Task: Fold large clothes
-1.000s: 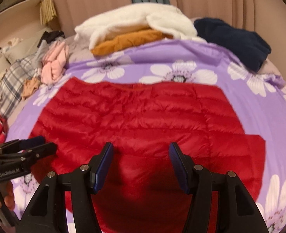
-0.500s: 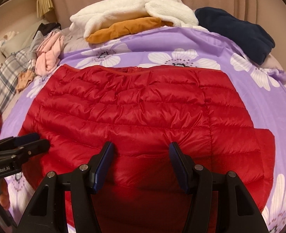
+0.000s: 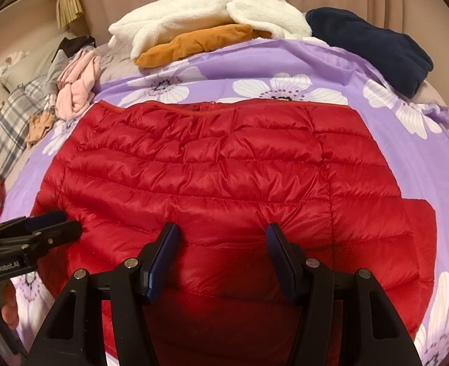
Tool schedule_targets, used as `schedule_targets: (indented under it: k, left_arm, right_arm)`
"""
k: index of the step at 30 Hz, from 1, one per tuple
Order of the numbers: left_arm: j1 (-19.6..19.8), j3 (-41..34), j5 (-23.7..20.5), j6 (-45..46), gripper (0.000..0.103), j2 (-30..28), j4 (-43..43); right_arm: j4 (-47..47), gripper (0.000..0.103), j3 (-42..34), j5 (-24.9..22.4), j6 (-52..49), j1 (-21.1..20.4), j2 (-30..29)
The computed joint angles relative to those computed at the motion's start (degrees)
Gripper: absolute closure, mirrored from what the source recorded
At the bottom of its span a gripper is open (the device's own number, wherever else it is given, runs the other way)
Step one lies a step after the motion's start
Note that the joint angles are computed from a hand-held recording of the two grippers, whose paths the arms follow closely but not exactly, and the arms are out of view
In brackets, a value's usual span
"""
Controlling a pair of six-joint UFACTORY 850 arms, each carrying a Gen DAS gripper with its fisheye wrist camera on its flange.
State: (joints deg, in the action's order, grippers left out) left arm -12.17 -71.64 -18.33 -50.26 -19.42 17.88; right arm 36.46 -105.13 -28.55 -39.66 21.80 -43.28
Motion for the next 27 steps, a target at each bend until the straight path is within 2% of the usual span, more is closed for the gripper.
schedule_targets:
  k: [9, 27]
  left_arm:
    - [0.5, 0.8, 1.0, 2.0, 0.041, 0.4, -3.2]
    - [0.5, 0.7, 1.0, 2.4, 0.041, 0.4, -3.7]
  right_arm:
    - [0.7, 0.043, -0.2, -0.5, -0.1, -0.2, -0.2]
    - [0.6, 0.043, -0.2, -0.5, 0.0, -0.2, -0.2]
